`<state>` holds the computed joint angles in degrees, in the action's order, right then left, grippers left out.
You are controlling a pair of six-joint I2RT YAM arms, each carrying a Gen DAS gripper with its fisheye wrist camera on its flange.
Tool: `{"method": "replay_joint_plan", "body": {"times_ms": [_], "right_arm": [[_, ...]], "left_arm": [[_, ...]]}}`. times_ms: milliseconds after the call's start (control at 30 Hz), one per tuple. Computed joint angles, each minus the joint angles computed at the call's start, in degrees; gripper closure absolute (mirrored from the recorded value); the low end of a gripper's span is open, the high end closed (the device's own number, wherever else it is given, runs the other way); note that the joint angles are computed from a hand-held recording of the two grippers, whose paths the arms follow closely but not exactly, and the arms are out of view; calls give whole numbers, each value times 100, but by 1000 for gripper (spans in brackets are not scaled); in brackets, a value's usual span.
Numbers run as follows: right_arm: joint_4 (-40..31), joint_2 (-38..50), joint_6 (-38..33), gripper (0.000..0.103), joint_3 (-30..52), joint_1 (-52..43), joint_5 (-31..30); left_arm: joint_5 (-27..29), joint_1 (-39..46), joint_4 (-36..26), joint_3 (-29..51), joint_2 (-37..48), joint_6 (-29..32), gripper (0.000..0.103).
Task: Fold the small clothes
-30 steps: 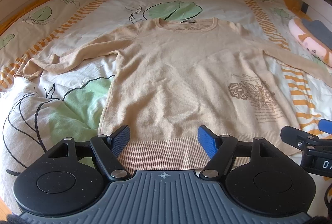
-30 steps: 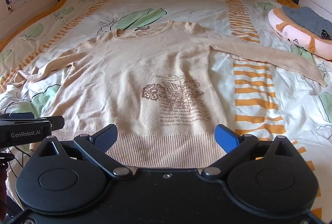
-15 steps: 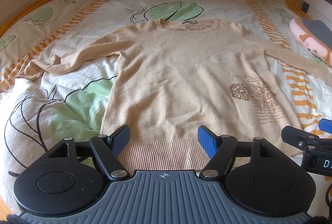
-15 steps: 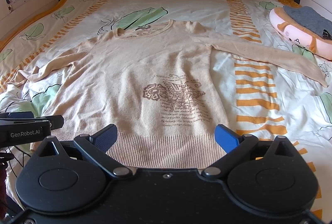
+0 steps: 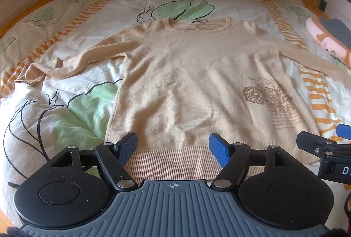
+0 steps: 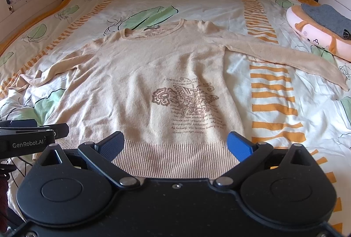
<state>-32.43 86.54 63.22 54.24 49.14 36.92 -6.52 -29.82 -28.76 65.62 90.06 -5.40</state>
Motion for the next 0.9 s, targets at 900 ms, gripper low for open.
{"method": "replay_joint_plan", "body": {"times_ms": [900], "right_arm": [[1442,-181,-424,25,-1031,-1226,-1774]], "left_arm": [[-78,176,172,796,1145,164,32]]}}
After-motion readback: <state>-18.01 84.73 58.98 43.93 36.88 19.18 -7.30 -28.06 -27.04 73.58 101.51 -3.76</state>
